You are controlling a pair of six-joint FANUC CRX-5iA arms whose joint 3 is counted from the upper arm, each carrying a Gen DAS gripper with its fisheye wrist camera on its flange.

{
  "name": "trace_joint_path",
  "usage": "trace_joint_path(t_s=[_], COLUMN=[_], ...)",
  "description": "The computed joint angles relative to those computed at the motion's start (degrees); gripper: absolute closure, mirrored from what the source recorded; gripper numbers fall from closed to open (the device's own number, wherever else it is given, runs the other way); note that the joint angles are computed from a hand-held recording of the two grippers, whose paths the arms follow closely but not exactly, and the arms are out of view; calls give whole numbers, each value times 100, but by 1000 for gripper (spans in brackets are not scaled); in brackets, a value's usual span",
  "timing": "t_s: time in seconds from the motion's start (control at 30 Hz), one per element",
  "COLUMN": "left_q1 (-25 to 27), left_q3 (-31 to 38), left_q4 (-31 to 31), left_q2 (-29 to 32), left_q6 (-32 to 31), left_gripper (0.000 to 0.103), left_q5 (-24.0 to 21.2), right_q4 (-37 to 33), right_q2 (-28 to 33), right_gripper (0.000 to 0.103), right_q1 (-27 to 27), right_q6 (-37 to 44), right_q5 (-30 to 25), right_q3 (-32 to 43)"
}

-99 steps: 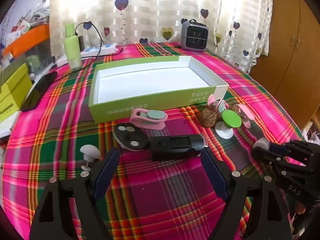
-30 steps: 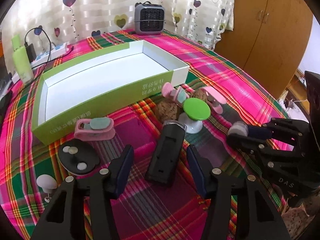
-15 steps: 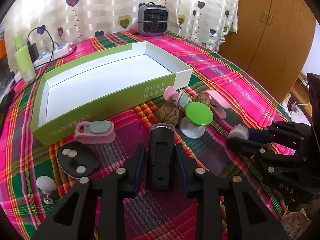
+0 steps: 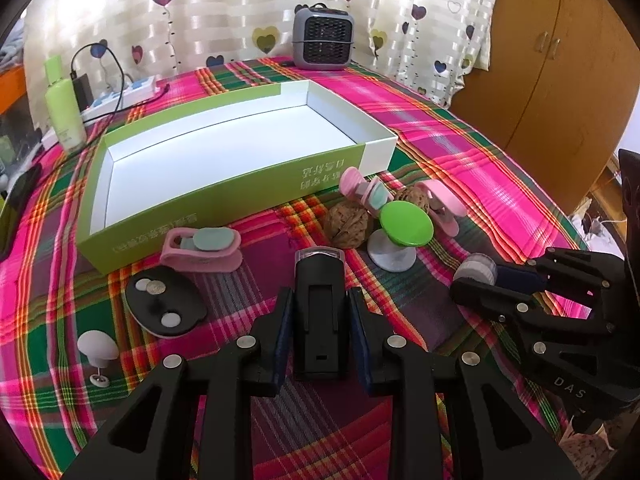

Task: Organize objects
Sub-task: 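Carry black holder and white cap with both grippers over the white box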

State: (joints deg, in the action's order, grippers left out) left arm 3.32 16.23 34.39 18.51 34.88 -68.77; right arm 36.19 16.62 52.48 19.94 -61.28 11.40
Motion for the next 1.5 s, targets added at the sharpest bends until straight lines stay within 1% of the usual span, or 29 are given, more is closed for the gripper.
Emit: trace_joint_path(t_s=[0.27,0.47,0.63,0.87,0.93,1.17,1.33,1.5], left_q1=[56,98,126,72,65,81,63,71], left_q3=[-114,-144,-68,19,-34,-102,-289,-397], left_q4=[42,185,244,-9,-17,-27,-123,-134], left_q2=[-104,-185,-151,-41,-60,-105,-239,-306], left_q6=[213,206,232,443,430,455,350,302], left_gripper=[78,78,78,79,79,78,75,76], left_q5=[67,153,132,136,194,176,310,434], right_q4=[-55,-60,-22,-57,-62,-59,-69,-69], right_q2=[-11,3,60,101,93,75,71,69], right_gripper=[83,83,83,83,83,83,83,83], right_q1=[-16,-45,-75,-90,-92,-93,-87,-72], right_q6=[151,319,449,483,469,446,440,439], right_q5=[281,509,525,505,506,526,535,521], right_q3=[62,182,307,364,355,323,309,303])
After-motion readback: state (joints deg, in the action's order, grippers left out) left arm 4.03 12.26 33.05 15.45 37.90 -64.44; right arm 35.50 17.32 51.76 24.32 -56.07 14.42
